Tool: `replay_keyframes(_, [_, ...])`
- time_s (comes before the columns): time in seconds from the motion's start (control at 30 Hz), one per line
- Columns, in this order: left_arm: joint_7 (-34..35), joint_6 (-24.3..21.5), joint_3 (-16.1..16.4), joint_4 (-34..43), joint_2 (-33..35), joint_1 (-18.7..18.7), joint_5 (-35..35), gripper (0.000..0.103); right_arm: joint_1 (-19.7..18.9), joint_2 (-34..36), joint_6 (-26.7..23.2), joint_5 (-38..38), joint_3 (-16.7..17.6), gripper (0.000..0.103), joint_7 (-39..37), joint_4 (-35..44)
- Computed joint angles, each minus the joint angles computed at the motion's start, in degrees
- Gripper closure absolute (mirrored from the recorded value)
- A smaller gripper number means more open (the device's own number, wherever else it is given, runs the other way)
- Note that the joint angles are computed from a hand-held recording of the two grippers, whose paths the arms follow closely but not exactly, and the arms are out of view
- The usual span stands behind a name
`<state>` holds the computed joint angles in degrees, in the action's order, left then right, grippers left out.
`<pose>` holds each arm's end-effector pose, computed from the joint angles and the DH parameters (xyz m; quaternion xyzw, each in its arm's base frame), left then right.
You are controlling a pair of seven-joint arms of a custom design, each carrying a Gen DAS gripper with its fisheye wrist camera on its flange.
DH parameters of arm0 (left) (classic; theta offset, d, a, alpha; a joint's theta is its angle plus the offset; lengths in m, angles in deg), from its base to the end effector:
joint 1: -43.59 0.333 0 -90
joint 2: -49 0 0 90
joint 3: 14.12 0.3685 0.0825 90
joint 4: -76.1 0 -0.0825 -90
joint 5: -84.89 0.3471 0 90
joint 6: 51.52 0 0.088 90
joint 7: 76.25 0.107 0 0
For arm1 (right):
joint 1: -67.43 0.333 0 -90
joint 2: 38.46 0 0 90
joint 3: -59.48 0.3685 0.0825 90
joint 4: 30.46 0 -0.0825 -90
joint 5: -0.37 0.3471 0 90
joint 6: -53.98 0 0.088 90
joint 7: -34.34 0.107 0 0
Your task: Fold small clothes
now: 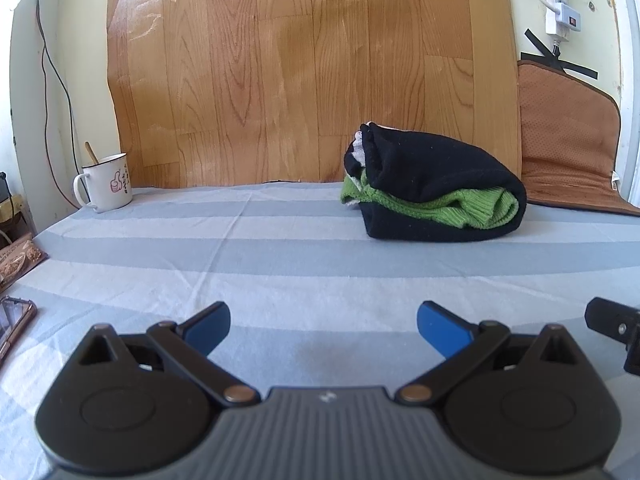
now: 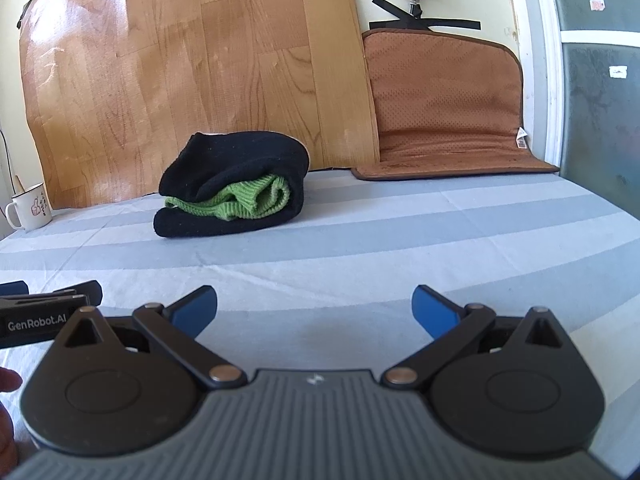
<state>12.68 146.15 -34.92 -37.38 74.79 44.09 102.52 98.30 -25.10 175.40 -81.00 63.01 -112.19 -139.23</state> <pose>0.6153 -0.2218 0.4560 -0.4180 0.7555 -0.4305 0.2630 0.5307 0.3051 0.4820 -0.3487 0.7597 -0.4568 0.3043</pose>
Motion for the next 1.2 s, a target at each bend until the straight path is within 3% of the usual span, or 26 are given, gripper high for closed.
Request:
replay_keyframes(0.5, [0.0, -3.7, -7.04, 0.95, 1.06, 6.13, 1.78, 0.0, -0.01, 0.08, 0.42, 0.9, -0.14, 0.0, -0.12, 0.18])
replay_keyframes(1.0, [1.73, -5.11, -9.58, 1.07, 1.31, 7.97, 0.76, 0.0, -0.09, 0.15, 0.96, 1.13, -0.24, 0.0, 0.05, 0.24])
replay_keyframes(1.2, [3.31, -6.79, -12.7, 1.49, 2.02, 10.45, 0.65, 0.0, -0.36, -0.05, 1.7, 1.13, -0.29, 0.0, 0.17, -0.03])
